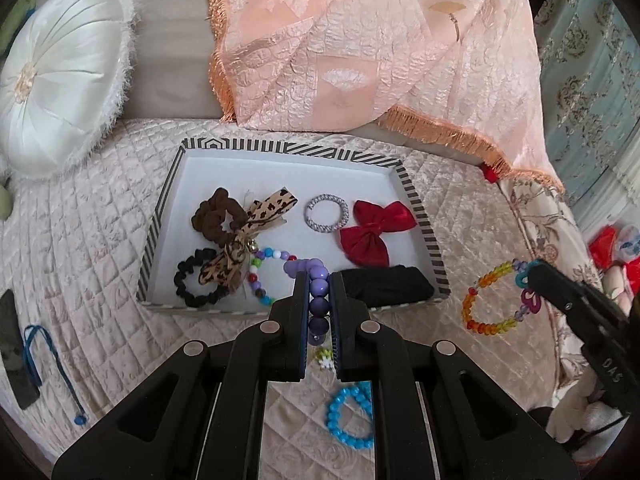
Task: Organize jewelry
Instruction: 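Lower both held bracelets into the tray and open both tools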
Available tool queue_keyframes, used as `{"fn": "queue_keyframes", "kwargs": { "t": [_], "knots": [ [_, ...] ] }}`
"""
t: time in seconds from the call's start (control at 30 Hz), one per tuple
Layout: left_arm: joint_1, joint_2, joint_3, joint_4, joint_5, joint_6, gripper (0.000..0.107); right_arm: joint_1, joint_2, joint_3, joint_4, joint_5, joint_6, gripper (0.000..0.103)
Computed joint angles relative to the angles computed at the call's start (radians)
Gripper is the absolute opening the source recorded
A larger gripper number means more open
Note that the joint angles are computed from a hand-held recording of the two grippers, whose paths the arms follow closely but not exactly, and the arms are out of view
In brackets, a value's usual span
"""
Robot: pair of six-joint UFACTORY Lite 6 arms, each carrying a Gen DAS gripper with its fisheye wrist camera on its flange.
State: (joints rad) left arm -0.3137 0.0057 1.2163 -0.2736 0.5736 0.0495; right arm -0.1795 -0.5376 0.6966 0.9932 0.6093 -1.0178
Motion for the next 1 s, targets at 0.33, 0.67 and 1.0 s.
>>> {"fn": "queue_keyframes", "kwargs": {
  "t": [0.33, 0.67, 1.0],
  "knots": [
    [-0.026, 0.242, 0.192, 0.110, -0.029, -0.092, 0.008, 0.128, 0.342, 0.240, 0.035, -0.127, -0.023, 0.004],
    [0.023, 0.537, 0.476, 0.097, 0.015, -0.091, 0.008, 0.192, 0.808, 0.632, 0.031, -0.164, 0.030, 0.004],
    [0.051, 0.693, 0.600, 0.110, 0.039, -0.112, 0.008, 0.188, 1.237, 1.058, -0.422, -0.168, 0.515, 0.004]
  ]
}}
